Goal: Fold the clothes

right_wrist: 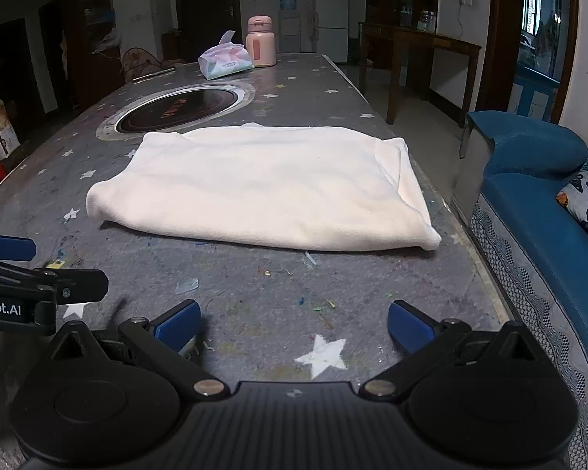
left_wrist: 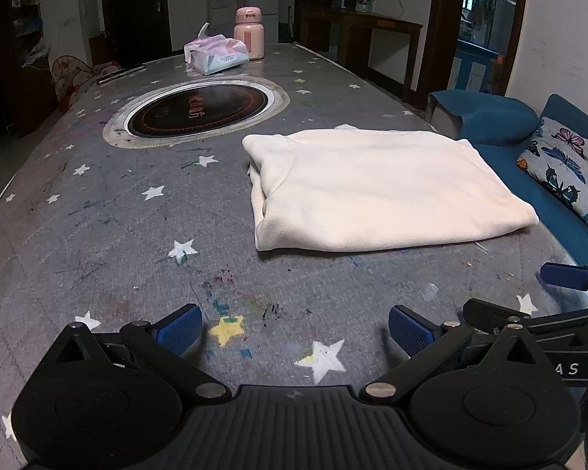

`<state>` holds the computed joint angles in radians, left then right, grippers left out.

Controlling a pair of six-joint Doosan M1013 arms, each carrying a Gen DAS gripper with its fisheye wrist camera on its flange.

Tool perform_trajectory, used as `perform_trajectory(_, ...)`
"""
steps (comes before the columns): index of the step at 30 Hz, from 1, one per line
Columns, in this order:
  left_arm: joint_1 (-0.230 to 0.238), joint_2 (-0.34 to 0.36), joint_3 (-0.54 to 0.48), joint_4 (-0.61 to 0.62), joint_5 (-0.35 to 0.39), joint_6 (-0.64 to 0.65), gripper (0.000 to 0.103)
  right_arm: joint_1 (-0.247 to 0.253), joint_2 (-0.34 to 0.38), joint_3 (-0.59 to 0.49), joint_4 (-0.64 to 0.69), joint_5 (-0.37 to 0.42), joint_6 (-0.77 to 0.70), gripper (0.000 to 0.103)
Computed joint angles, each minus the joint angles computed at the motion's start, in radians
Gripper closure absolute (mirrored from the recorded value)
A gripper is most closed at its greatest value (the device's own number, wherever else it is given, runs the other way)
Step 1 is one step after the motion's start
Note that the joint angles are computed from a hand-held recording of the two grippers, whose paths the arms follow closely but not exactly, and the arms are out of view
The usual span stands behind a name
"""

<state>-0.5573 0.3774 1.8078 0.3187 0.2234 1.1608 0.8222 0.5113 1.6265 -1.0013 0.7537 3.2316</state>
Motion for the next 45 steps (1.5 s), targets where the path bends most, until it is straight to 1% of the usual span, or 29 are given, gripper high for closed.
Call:
perform_trajectory(2, -0.002, -0.003, 0.005, 0.026, -0.005, -0.023, 0.000, 0.001, 0.001, 0.000, -0.001, 0.000, 0.002, 0.000)
perform_trajectory(9, -0.002, -0.007, 0.010, 0.029, -0.011, -0.026, 0.000, 0.005, 0.000, 0.002, -0.003, 0.000, 0.004, 0.000)
perform_trajectory(18, -0.005, -0.013, 0.017, 0.082, -0.017, -0.078, 0.000, 0.009, 0.001, 0.001, -0.004, 0.002, 0.001, 0.000)
perform_trajectory(45, -0.009, -0.019, 0.022, 0.126, -0.021, -0.117, 0.000, 0.014, 0.001, 0.000, -0.015, 0.008, 0.005, 0.000)
